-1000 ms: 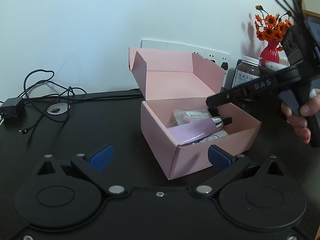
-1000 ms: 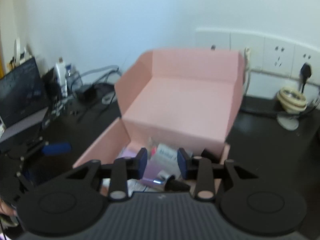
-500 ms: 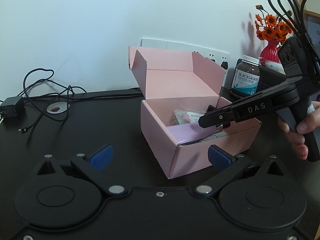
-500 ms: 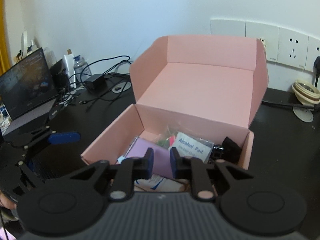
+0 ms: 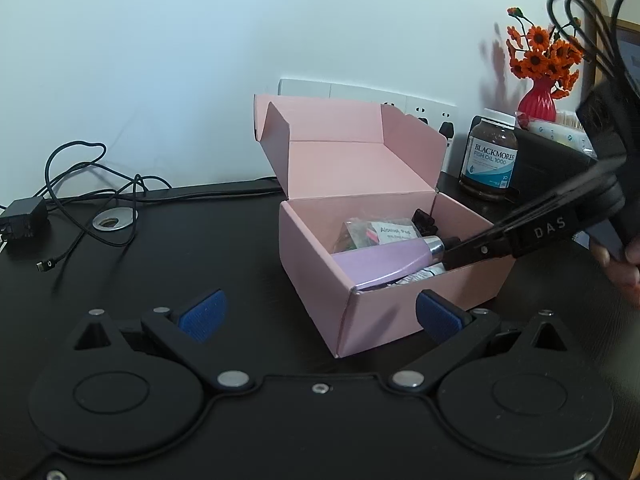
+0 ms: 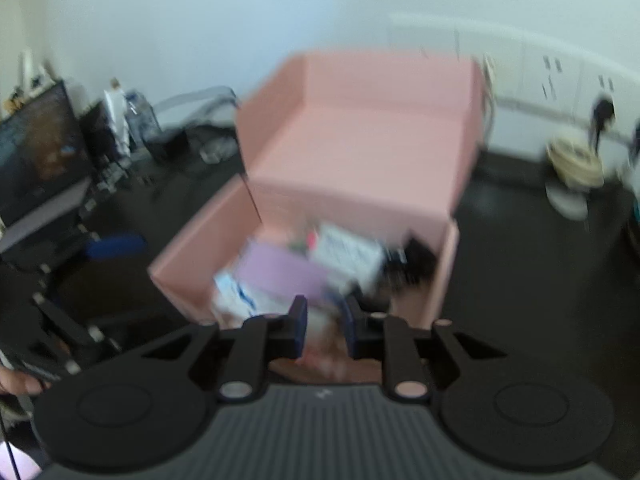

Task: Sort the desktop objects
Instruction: 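Lower the lilac tube into the pink box and open the right tool, then withdraw the open right tool up out of the pink box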

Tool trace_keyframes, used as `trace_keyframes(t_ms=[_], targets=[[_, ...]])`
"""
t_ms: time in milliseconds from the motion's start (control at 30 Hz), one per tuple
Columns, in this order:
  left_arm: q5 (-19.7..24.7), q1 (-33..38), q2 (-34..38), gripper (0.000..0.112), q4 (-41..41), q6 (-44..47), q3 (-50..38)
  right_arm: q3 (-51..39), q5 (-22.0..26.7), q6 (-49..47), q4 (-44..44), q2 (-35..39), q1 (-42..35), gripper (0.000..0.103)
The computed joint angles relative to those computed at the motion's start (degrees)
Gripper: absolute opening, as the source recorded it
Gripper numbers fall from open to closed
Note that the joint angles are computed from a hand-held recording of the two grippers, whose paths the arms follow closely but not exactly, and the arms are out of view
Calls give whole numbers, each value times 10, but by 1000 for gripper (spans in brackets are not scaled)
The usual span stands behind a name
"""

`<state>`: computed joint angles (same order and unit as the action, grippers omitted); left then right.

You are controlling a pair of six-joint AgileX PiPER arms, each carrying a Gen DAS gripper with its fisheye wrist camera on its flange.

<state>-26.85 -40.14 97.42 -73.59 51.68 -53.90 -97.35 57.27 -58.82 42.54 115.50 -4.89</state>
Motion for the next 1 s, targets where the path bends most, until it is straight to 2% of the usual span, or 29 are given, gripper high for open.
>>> trace_keyframes(t_ms=[100,433,733,800,867,933,1000], targets=[[-1,-1,0,103,-1,3,0,4,5,-1,8,0,-13,16],[2,-5,0,103,11,13,1,72,-24,-19,21,-41,-32,16],[-6,-14,3,103,13,25,1,86,-24,-28,28,-52,-43,18],[-7,-13,4,103,7,28,0,102,-30,-55,54,-59,-47,30],[-4,-11,3,103,10,22,0,129,-25,-122,118,-67,-60,70],[0,-8,2,103,15,16,2,167,-11,-210,201,-80,-80,87],[1,-8,2,103,16,15,2,195,-5,-263,261,-93,-93,97]])
